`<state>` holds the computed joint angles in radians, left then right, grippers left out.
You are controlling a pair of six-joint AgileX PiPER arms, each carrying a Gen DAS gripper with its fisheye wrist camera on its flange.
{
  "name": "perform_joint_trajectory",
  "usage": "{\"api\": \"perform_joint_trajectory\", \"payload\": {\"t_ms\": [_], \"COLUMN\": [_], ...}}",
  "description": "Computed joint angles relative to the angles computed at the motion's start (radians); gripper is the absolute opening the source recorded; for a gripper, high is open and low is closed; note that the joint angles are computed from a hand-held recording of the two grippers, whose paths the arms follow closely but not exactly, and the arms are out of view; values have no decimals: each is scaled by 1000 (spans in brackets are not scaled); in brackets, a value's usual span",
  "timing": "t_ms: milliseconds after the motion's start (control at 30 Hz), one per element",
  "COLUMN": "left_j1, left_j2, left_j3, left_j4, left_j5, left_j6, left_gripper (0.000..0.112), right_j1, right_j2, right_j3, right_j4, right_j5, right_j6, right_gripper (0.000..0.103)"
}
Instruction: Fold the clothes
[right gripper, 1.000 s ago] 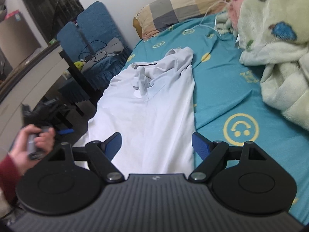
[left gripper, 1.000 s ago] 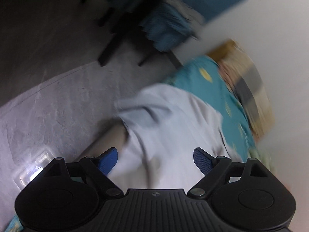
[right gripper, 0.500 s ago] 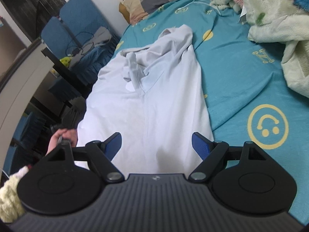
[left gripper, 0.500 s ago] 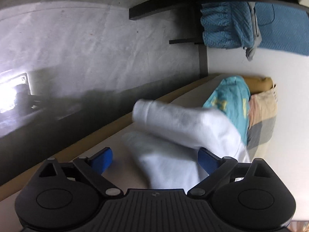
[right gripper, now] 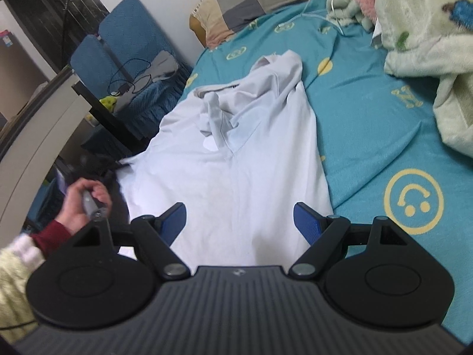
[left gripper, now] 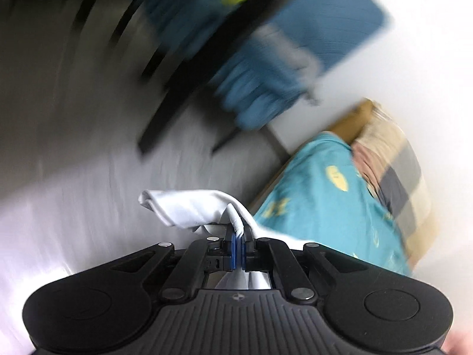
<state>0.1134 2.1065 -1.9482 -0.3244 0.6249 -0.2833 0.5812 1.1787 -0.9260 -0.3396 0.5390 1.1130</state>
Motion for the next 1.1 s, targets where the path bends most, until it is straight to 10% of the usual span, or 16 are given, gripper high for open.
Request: {"api": "perform_joint_trajectory", "payload": {"t_ms": [267,567,867,1100], "left_j1": [-412,-768,-824,-937], "left_j2": [-97,-9,-229,-653], "left_j3": [-139,-30,366,637], "left_j4": [634,806,848,903], "left_j5": [34,15,-84,134], "left_j6": [-72,-189,-281,-496], "left_gripper": [3,4,58,77], "right_j1": [8,-147,-233,-176], "right_j2": [-108,-190,-210,-262], "right_j3": [55,142,184,197], "right_j4": [-145,-93,50,-23], "right_j5": [39,-17,-106,-147], "right_j6": [155,120,-35,-32], "right_gripper": [81,81,82,81]}}
